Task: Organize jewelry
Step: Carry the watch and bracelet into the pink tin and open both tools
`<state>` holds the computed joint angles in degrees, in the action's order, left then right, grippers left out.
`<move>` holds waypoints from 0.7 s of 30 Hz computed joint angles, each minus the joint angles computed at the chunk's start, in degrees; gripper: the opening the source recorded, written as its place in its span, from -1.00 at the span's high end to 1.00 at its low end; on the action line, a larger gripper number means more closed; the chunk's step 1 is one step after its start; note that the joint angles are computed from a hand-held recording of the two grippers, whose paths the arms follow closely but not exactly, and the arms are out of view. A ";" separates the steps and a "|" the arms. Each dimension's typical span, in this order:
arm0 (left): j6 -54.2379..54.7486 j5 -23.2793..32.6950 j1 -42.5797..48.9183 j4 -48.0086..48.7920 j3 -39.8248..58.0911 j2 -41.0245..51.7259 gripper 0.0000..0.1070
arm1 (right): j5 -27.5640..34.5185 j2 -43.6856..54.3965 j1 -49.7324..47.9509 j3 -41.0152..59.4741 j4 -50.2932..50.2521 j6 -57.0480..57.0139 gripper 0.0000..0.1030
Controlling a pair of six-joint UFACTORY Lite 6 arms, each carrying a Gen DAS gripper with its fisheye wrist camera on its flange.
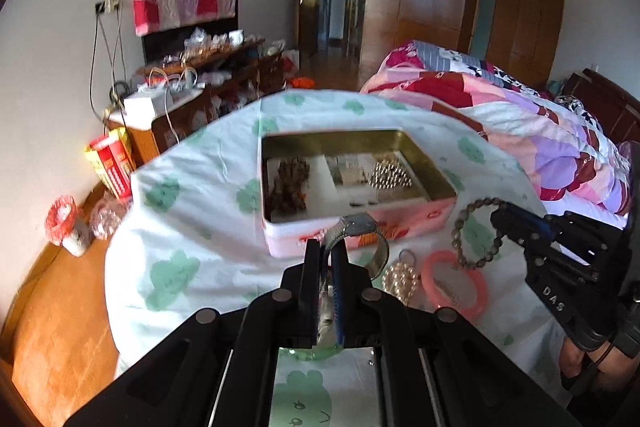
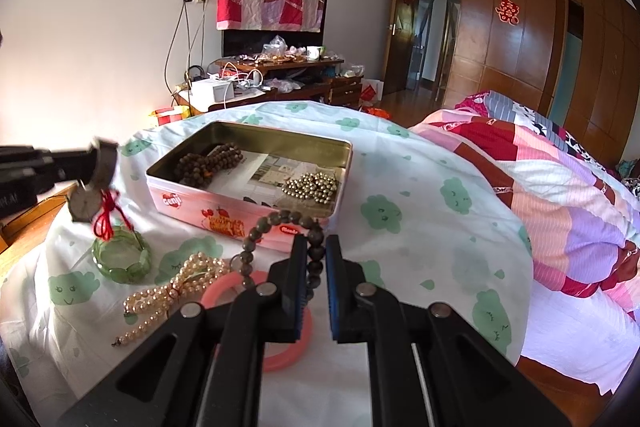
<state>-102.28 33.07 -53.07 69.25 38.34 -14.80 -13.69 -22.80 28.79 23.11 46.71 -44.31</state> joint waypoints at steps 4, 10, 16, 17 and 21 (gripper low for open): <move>-0.36 -1.23 0.20 0.19 -0.71 0.65 0.89 | 0.00 0.17 -0.10 0.02 -0.46 0.52 0.78; -1.29 0.99 -1.13 1.11 -0.63 0.52 0.91 | -0.10 0.47 -0.10 -0.22 -2.16 2.17 0.78; 3.29 4.48 -1.82 -0.60 0.21 -5.50 0.92 | 0.32 -0.55 -1.09 -0.73 -5.40 4.86 0.78; 4.28 5.17 -2.11 -1.06 0.71 -5.91 0.92 | 0.48 -0.74 -1.36 -0.73 -6.07 5.41 0.78; 7.61 5.24 -0.35 -2.15 2.86 -4.33 0.92 | 1.28 -1.07 -1.65 -0.54 -7.09 6.28 0.78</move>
<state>-94.67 38.31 -53.43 67.09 41.20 -19.13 -12.42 -23.86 27.14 22.56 39.62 -38.03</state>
